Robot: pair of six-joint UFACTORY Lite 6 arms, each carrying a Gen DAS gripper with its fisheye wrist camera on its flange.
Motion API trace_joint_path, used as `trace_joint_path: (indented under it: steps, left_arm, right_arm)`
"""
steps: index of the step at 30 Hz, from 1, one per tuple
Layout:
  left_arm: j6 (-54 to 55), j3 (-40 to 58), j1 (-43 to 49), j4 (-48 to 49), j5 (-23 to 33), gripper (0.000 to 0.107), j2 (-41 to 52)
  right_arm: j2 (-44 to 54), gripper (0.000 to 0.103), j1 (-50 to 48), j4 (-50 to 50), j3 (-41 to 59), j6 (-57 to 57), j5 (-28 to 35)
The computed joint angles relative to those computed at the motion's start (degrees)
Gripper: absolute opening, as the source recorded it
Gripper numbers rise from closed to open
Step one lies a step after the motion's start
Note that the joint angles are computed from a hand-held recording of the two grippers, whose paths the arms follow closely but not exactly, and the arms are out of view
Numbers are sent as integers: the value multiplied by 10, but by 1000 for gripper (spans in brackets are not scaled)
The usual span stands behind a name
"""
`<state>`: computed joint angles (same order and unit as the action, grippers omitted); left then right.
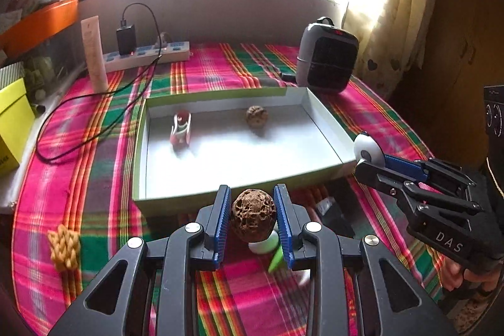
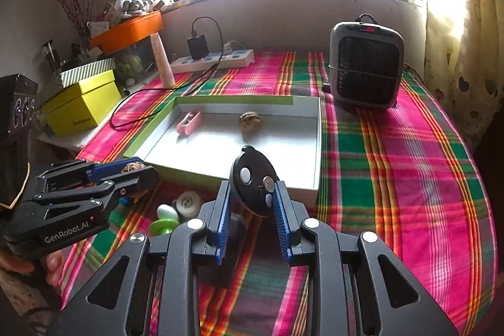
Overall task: Organize objects
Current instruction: 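Carry the carved nut and black disc with both grippers over the tray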
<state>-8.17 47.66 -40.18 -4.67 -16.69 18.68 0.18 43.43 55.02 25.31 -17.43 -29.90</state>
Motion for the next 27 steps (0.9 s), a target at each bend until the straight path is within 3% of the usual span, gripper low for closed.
trace_joint_path:
  steps: [14,23,27]
  left_arm:
    - [-70,127,42,91,38,26,93]
    - [-167,234,55,199,75,26,170]
    - [-148,282,55,184,92,26,203]
  right_arm:
    - [85,28,-97,-148,83,65,42]
    - [153,28,-139,-172,159,43,67]
    - [191,28,-162,-186,199,39,84]
